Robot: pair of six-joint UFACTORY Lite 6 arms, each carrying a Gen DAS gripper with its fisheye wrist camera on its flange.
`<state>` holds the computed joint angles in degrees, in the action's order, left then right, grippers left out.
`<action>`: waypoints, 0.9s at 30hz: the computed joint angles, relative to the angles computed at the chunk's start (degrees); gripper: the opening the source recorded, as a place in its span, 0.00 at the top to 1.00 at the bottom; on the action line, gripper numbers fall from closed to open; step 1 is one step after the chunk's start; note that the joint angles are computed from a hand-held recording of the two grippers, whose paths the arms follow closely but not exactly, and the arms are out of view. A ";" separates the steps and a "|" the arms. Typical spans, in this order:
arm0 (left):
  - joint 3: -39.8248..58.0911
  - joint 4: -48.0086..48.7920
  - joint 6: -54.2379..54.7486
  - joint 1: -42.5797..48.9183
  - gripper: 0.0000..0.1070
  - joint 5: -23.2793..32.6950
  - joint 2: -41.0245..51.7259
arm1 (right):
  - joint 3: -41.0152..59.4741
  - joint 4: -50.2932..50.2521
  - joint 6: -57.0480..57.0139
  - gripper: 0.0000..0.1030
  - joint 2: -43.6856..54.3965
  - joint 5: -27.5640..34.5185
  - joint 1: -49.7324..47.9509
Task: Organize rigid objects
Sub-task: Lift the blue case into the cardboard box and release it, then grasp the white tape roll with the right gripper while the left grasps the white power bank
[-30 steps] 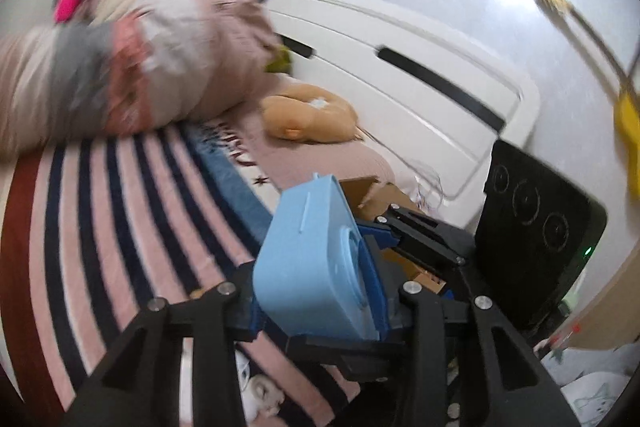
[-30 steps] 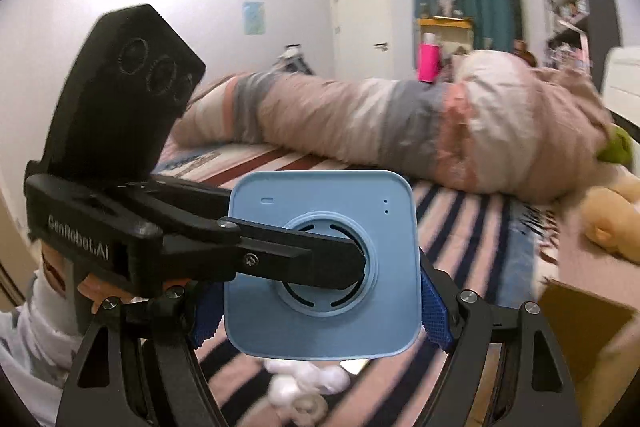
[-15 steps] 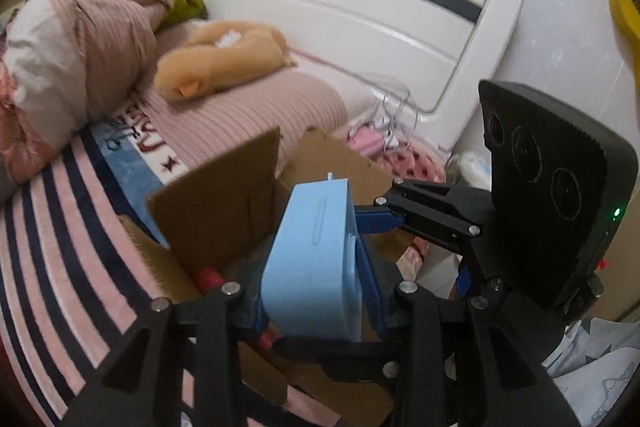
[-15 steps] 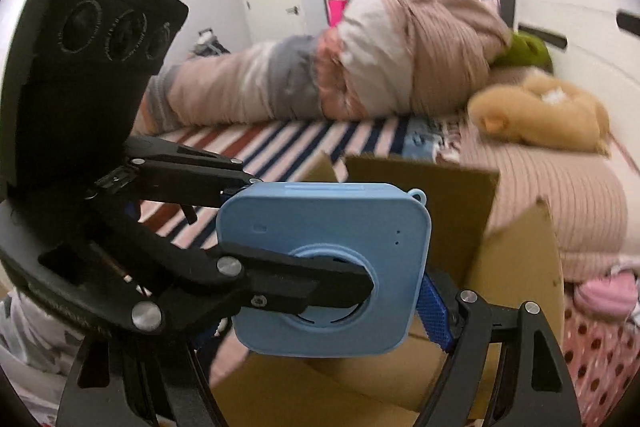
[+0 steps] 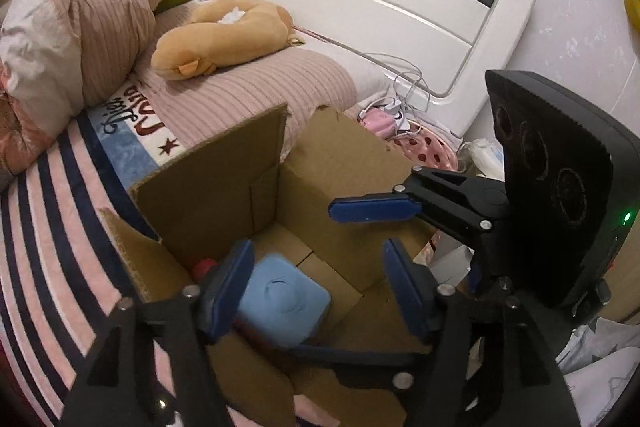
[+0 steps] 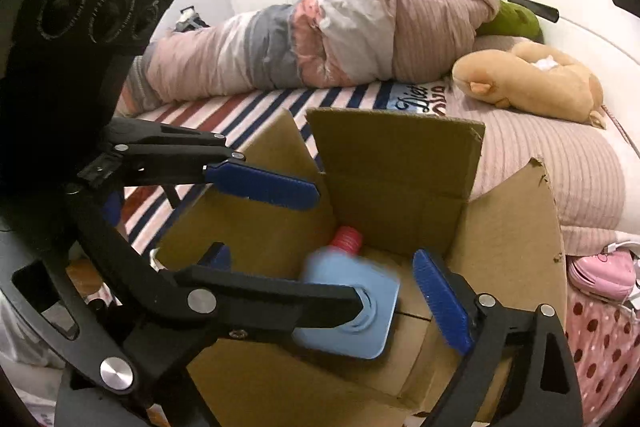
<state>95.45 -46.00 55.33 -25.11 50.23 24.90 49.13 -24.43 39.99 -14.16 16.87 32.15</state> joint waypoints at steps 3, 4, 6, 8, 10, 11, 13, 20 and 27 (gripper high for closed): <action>-1.18 -1.60 0.96 1.82 0.40 1.40 -1.81 | 0.20 -4.74 5.47 0.07 -0.56 0.56 1.28; -1.70 -2.16 1.50 2.44 0.40 1.72 -2.58 | 0.28 -6.51 7.62 0.07 -0.80 0.84 1.80; -3.49 -3.55 3.17 4.28 0.38 2.17 -5.07 | 0.46 -10.74 12.64 0.07 -1.36 1.50 3.19; -5.70 -4.86 5.01 6.78 0.36 2.69 -7.97 | 1.65 -15.76 18.05 0.07 -1.31 2.67 5.20; -7.82 -6.23 7.06 10.01 0.36 3.60 -10.59 | 3.13 -19.67 22.03 0.07 -0.71 3.89 7.22; -8.98 -7.08 8.20 11.91 0.36 3.92 -11.89 | 4.54 -21.98 24.31 0.07 0.02 4.80 8.95; -11.14 -8.31 10.31 16.20 0.36 4.41 -14.16 | 7.42 -25.43 27.87 0.07 2.13 5.76 11.45; -19.53 -13.10 20.27 33.60 0.35 5.10 -18.16 | 22.44 -34.44 34.81 0.09 16.21 10.06 21.21; -26.17 -16.78 32.06 52.08 0.35 5.96 -15.63 | 37.51 -20.30 19.42 0.25 33.60 7.79 23.49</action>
<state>69.27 -62.77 87.38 26.97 56.19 9.27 86.64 -44.73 59.42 19.43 24.66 55.64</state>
